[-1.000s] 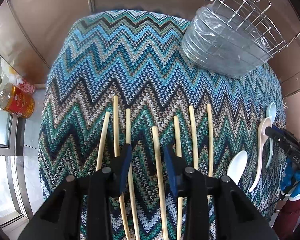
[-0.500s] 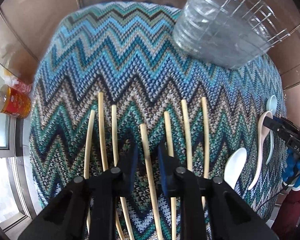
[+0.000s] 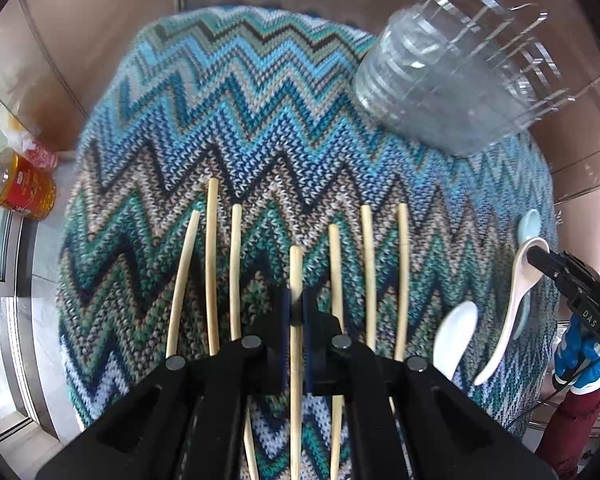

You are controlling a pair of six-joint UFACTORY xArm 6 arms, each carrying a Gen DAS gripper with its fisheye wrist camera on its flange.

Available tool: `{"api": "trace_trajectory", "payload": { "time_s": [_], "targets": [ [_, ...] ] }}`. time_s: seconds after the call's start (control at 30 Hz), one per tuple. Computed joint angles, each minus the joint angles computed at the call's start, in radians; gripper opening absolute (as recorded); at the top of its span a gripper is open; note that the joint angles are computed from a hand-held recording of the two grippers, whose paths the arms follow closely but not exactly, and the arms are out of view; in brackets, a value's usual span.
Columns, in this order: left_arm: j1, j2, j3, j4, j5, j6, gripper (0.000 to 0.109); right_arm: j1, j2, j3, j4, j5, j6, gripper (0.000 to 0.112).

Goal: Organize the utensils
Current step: 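Close the left tool on a bamboo chopstick while the right tool grasps the pink spoon, then carry both utensils over the wire holder and open both tools to drop them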

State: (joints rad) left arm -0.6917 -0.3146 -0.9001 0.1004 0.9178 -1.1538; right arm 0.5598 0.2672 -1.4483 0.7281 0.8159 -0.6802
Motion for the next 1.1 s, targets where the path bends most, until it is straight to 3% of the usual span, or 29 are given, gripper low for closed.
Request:
{"api": "trace_trajectory", "payload": {
  "time_s": [0.37, 0.6, 0.87, 1.0, 1.1],
  "targets": [
    [-0.167, -0.157, -0.057, 0.31, 0.107, -0.248, 0.005, 0.074, -0.287, 0.223, -0.133, -0.213, 0.073, 0.008],
    [-0.216, -0.101, -0.25, 0.582, 0.152, -0.352, 0.005, 0.127, -0.308, 0.157, -0.328, -0.363, 0.266, 0.008],
    [-0.095, 0.047, -0.469, 0.868, 0.028, -0.462, 0.005, 0.137, -0.121, -0.093, -0.805, -0.556, 0.717, 0.008],
    [-0.046, 0.148, -0.564, 1.003, 0.022, -0.546, 0.005, 0.123, -0.002, -0.238, -1.144, -0.598, 1.026, 0.008],
    [-0.017, 0.213, -0.603, 1.056, 0.044, -0.592, 0.005, 0.118, 0.074, -0.327, -1.292, -0.6, 1.153, 0.008]
  ]
}}
